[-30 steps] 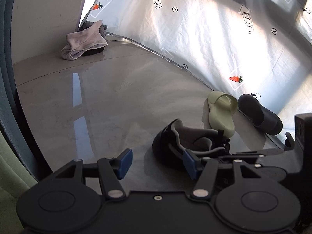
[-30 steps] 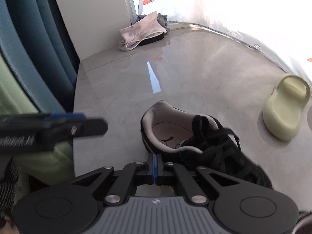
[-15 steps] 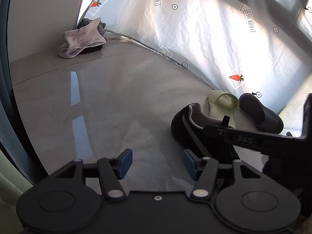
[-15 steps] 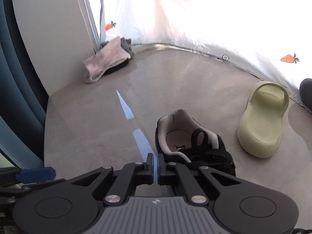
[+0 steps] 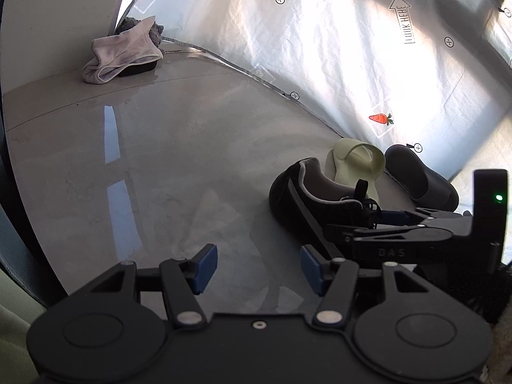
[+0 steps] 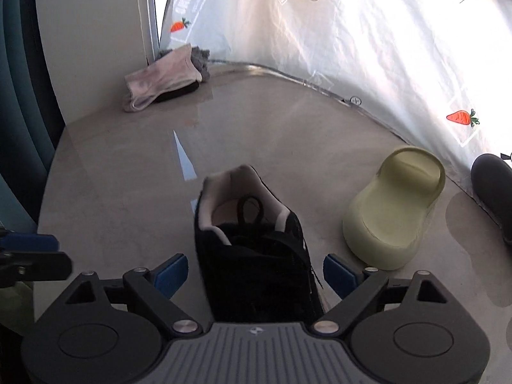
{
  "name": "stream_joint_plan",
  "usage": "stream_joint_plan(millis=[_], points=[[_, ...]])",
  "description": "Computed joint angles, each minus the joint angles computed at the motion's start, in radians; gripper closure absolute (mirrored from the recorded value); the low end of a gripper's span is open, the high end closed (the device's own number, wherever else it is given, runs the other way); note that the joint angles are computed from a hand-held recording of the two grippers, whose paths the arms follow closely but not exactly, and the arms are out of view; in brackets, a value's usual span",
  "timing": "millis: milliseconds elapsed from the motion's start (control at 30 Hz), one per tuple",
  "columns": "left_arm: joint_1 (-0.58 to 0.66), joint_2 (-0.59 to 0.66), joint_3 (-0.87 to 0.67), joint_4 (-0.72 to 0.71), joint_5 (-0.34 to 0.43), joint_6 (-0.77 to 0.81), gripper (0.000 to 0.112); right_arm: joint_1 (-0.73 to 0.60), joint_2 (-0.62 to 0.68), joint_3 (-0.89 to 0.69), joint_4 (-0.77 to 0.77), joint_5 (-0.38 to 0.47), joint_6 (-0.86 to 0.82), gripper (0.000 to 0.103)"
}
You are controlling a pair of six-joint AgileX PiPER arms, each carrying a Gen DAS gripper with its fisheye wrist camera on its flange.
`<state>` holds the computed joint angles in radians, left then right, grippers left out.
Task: Organize scattered shoes
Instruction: 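Carry the held Puma sneaker with the right tool and lower it beside the green slide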
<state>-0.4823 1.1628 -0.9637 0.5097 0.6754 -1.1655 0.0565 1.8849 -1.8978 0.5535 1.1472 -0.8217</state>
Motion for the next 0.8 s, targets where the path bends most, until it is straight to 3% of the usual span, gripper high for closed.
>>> stream_joint_plan(millis=[233, 333, 533, 800], points=[[0.004, 0.000, -0.006, 0.003, 0.022, -0.010, 0.054, 0.071, 0.105, -0.094, -0.079, 0.016, 0.022, 0.014], [0.012, 0.001, -0.006, 0.003, 0.017, -0.011, 0.054, 0.069, 0.069, -0.031, -0.060, -0.033, -0.004, 0.024], [0.015, 0.010, -0.018, 0.003, -0.003, 0.010, 0.054, 0.030, -0.056, 0.157, 0.029, -0.196, 0.017, 0.028], [-0.004, 0.019, -0.040, -0.002, -0.008, 0.039, 0.054, -0.133, -0.217, 0.187, 0.301, -0.238, 0.101, 0.028]])
